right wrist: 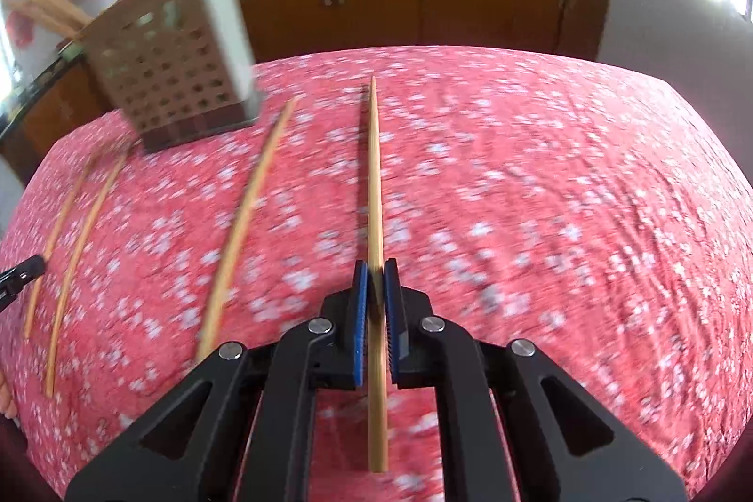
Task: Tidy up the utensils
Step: 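Close the left tool on a chopstick while the right tool grasps another chopstick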
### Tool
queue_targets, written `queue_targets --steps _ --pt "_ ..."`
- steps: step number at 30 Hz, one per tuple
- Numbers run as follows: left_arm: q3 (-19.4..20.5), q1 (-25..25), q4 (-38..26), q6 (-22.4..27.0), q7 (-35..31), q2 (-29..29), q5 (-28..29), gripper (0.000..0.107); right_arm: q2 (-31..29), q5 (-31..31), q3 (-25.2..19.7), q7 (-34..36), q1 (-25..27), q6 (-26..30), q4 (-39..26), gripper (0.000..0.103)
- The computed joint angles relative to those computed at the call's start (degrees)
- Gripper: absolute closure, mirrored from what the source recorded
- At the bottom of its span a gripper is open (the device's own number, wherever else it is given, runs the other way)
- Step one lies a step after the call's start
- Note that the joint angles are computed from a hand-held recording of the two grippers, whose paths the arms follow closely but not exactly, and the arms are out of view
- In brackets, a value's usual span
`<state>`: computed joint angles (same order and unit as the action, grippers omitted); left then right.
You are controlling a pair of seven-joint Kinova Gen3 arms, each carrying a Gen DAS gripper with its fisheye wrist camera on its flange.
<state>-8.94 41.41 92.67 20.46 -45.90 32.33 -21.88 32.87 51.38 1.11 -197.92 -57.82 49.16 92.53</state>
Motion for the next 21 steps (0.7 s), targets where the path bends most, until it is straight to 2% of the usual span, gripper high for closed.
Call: queue_targets --steps 7,13,21 --pt "-0.9 -1.1 1.8 -3.1 -0.4 -0.5 0.7 0.098 -0.8 0.7 0.0 -1.3 0.5 -0.1 1.7 0.094" --pt "0.8 -3.2 2.8 -4.9 -2.5 -1.1 3.6 0.098 0.5 0.1 -0.3 -0.1 0.6 1.1 -0.3 0.093" --pt "-0.6 -2.5 3.3 -4.9 -4.2 -1.5 5.0 0.098 0.6 -0.1 0.0 -0.3 -0.1 1.4 -0.4 0.093"
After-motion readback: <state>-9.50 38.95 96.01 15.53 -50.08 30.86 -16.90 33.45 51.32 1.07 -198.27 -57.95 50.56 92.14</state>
